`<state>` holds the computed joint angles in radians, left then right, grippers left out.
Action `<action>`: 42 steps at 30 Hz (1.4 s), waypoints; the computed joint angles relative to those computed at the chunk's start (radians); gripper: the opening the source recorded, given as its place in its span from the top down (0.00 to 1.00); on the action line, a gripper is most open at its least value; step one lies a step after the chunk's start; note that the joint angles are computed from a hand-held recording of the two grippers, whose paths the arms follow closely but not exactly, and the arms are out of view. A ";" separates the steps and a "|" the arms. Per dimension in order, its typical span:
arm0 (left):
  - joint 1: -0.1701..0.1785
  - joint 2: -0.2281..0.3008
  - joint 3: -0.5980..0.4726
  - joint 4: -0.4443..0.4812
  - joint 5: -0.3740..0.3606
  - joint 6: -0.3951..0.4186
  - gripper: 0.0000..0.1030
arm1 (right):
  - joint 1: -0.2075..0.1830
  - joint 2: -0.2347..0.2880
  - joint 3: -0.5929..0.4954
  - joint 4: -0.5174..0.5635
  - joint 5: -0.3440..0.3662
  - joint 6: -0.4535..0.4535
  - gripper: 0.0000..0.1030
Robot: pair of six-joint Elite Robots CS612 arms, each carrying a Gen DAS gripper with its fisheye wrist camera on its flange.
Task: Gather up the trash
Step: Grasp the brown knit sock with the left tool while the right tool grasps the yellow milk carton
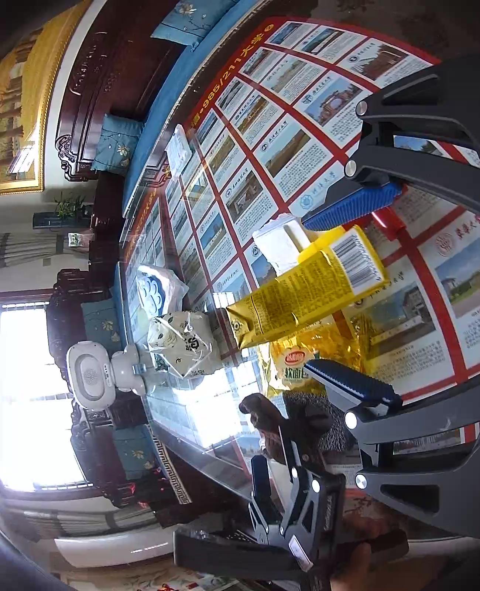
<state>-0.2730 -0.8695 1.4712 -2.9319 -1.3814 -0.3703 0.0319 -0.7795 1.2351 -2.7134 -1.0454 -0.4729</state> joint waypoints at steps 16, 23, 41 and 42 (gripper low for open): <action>0.012 0.010 -0.024 0.044 -0.058 0.035 0.04 | 0.017 0.012 -0.044 0.142 -0.013 -0.111 0.66; 0.035 0.029 -0.070 0.118 -0.112 0.041 0.21 | 0.004 -0.011 -0.028 0.155 0.054 -0.107 0.66; 0.040 0.048 -0.125 0.197 -0.175 0.144 0.92 | -0.017 -0.004 -0.040 0.219 0.118 -0.072 0.66; 0.040 0.044 -0.118 0.182 -0.178 0.141 0.93 | -0.020 -0.006 -0.036 0.218 0.124 -0.070 0.66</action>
<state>-0.2326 -0.8254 1.3536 -2.7494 -1.5594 -0.2297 0.0123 -0.7854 1.1990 -2.4953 -0.9213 -0.5429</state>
